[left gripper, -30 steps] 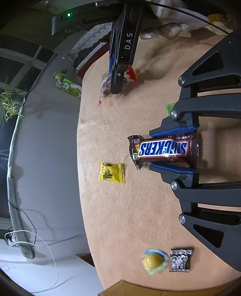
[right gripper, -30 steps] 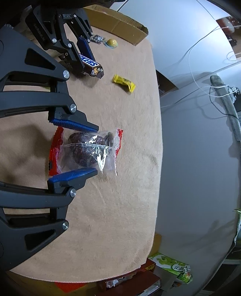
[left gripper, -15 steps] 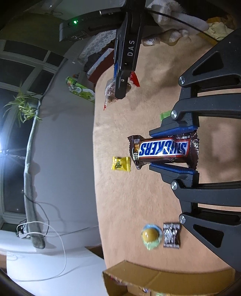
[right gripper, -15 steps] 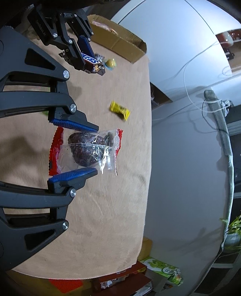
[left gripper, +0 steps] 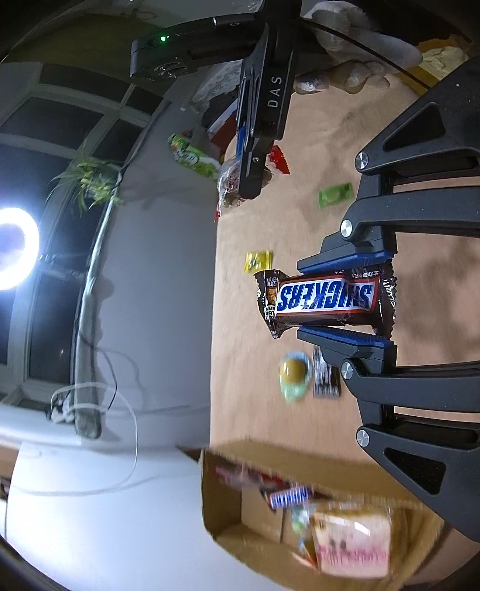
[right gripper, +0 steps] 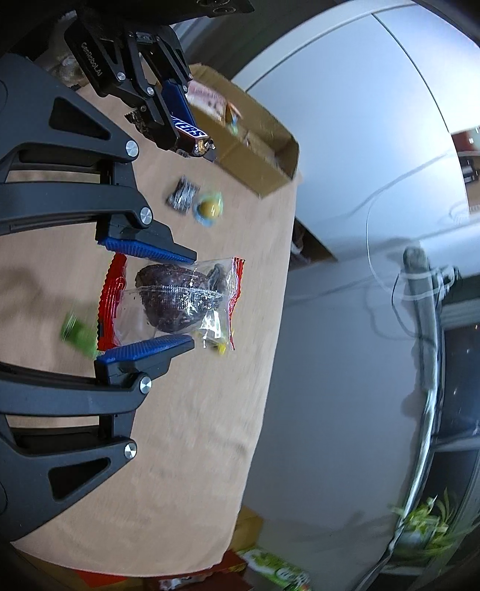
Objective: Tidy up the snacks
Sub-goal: 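Carry the Snickers bar and treat bag over the cardboard box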
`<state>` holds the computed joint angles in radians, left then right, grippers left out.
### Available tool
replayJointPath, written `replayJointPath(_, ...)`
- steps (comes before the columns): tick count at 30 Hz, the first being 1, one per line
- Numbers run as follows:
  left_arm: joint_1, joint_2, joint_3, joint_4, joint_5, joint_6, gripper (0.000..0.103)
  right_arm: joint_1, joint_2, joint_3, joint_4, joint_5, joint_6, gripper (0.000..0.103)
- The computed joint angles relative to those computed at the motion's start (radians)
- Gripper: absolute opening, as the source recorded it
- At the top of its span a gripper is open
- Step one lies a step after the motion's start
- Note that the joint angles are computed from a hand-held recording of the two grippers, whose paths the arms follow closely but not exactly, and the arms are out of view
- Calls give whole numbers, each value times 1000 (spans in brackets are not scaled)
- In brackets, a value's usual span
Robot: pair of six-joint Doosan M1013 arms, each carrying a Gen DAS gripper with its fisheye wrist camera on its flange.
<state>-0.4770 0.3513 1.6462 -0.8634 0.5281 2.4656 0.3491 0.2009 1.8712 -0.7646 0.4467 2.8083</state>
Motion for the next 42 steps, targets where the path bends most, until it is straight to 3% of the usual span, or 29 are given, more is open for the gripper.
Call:
replayJointPath(10, 77, -24, 17, -17, -37, -2, 27, 45, 83, -133, 85, -6, -153, 41)
replayJointPath(18, 136, -20, 14, -1, -58, -32, 27, 62, 175, -268, 246, 1, -360, 41)
replayJointPath(32, 204, 21, -23, 86, -64, -136, 27, 65, 335, -494, 480, 56, -643, 41)
replayJointPath(42, 223, 48, -51, 113, -41, -173, 27, 58, 432, -624, 573, 127, -757, 41)
